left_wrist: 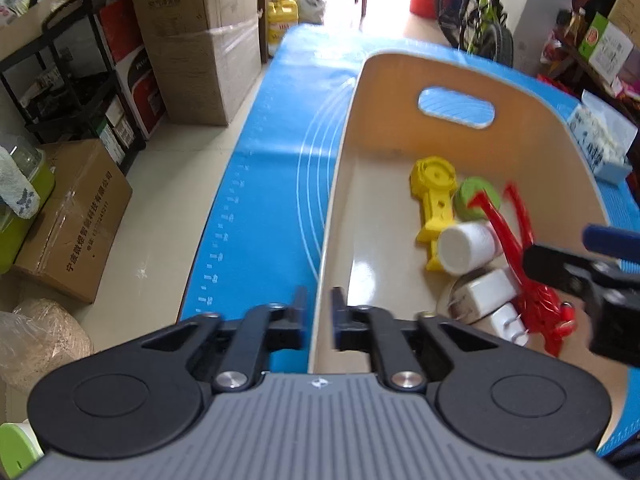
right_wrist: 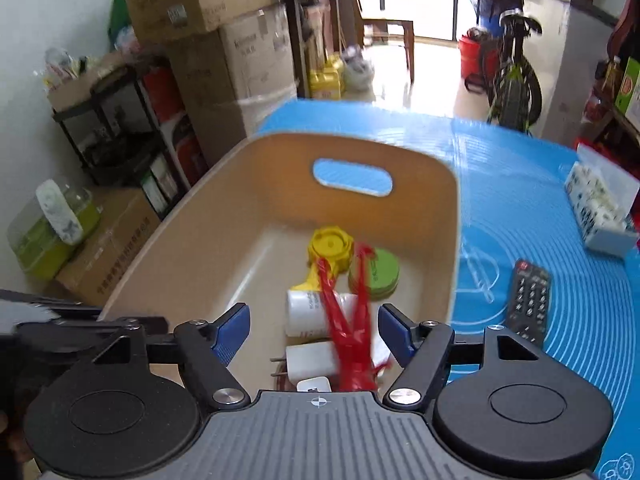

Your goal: Organize rigid objects

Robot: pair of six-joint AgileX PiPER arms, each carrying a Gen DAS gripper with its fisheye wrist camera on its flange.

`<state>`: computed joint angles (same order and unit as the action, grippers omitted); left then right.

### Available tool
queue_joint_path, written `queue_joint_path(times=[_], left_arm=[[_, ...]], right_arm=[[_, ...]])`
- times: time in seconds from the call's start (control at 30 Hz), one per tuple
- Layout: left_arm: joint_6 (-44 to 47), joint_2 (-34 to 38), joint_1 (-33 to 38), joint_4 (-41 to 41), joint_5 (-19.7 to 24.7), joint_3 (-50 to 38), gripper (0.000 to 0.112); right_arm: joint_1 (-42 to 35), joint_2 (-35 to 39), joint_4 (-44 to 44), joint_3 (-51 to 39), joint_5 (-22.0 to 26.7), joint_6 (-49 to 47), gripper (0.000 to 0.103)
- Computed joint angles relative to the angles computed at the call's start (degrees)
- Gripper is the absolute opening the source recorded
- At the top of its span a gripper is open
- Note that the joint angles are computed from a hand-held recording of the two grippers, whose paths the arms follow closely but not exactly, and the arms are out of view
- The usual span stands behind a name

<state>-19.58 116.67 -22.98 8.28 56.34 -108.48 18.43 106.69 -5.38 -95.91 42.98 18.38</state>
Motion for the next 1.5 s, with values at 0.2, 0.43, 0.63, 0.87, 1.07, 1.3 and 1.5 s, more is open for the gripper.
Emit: queue_joint_path(times=[0.2, 0.43, 0.63, 0.87, 1.07, 1.3, 1.5], left_arm=[[-4.64, -5.17, -3.51, 5.05, -3.85, 3.99, 0.085], [-10.38, -10.02, -9.35, 11.55, -2.86, 6.82, 0.085], [-14.71, -13.72, -14.98, 15.95, -0.53, 8.80, 0.085], [-19.88, -16.97, -21.56, 20.91, 2.76, 11.10, 0.085], [-24.94, -20.22, -26.24, 22.36, 4.44, 14.86, 0.085], [-33.06, -22.41, -32.56, 28.49, 6.01, 20.07, 0.085], [-39.10, -22.29, -37.90, 32.65, 5.83, 23.92, 0.085]], right_arm=[[-0.91, -8.55, -4.28, 7.15, -2.84, 3.80, 0.094], [-2.57, -17.83, -6.57, 13.23, -1.44, 5.13, 0.094], [-3.08, -26.95, -9.88, 20.50, -0.25, 6.21, 0.095], [-4.90, -36.76, -9.60, 27.84, 1.10, 4.78, 0.095], [-5.44, -43.79, -10.62, 33.72, 1.34, 4.81, 0.095], [-8.96, -50.00, -6.16, 40.44, 0.98, 0.33, 0.095], [-11.26, -55.19, -4.47, 47.54, -0.01, -1.68, 0.095]])
